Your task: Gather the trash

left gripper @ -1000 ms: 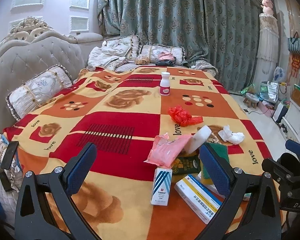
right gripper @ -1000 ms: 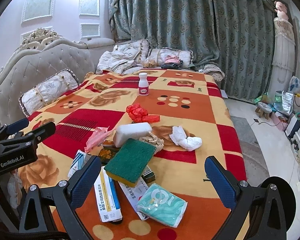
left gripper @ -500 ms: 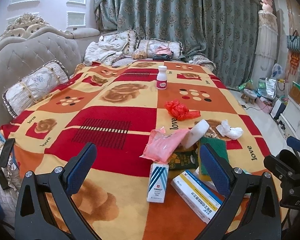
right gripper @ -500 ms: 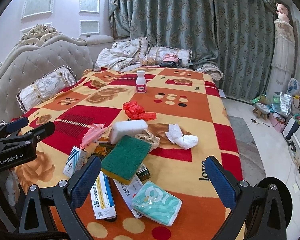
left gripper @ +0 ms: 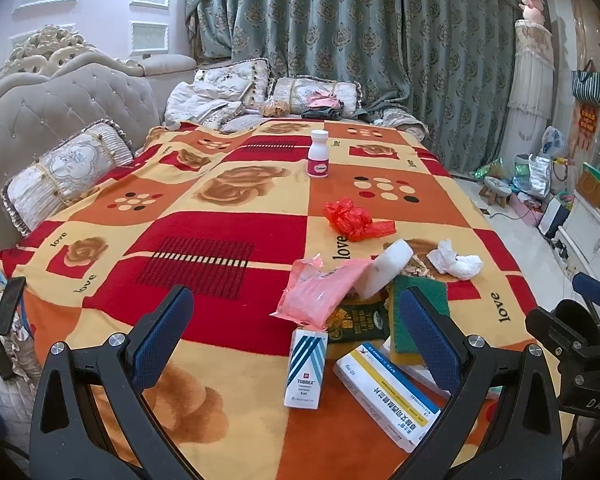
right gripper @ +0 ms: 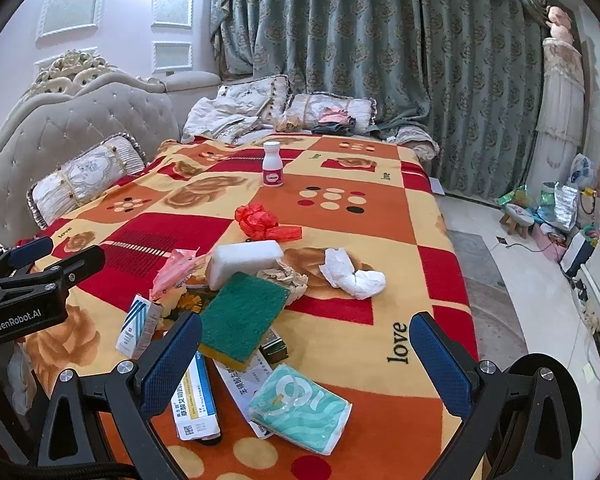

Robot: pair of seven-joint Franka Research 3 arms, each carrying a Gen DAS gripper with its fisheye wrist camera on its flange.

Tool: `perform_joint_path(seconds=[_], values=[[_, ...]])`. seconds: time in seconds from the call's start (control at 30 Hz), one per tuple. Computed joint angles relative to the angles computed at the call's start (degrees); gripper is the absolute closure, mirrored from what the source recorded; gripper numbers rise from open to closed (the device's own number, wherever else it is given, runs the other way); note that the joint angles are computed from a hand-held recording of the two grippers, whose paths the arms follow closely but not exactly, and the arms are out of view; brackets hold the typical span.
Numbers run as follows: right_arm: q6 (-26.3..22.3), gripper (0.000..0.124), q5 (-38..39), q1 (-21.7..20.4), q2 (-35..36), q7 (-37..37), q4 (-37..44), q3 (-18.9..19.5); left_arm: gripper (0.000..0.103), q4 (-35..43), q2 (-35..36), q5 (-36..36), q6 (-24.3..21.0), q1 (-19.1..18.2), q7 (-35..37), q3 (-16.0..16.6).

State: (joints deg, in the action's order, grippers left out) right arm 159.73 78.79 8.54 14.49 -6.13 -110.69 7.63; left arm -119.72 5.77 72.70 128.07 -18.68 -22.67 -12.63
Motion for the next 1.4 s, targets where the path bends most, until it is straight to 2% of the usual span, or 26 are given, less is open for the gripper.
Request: perform_joint_path(seconds=[1.4], values=[[1.63, 0.021, -1.53, -0.91, 1.58, 1.07, 0.71, 0.61, 0.001, 2.04, 2.51, -0.63, 0.22, -0.94, 1.03, 0.85]])
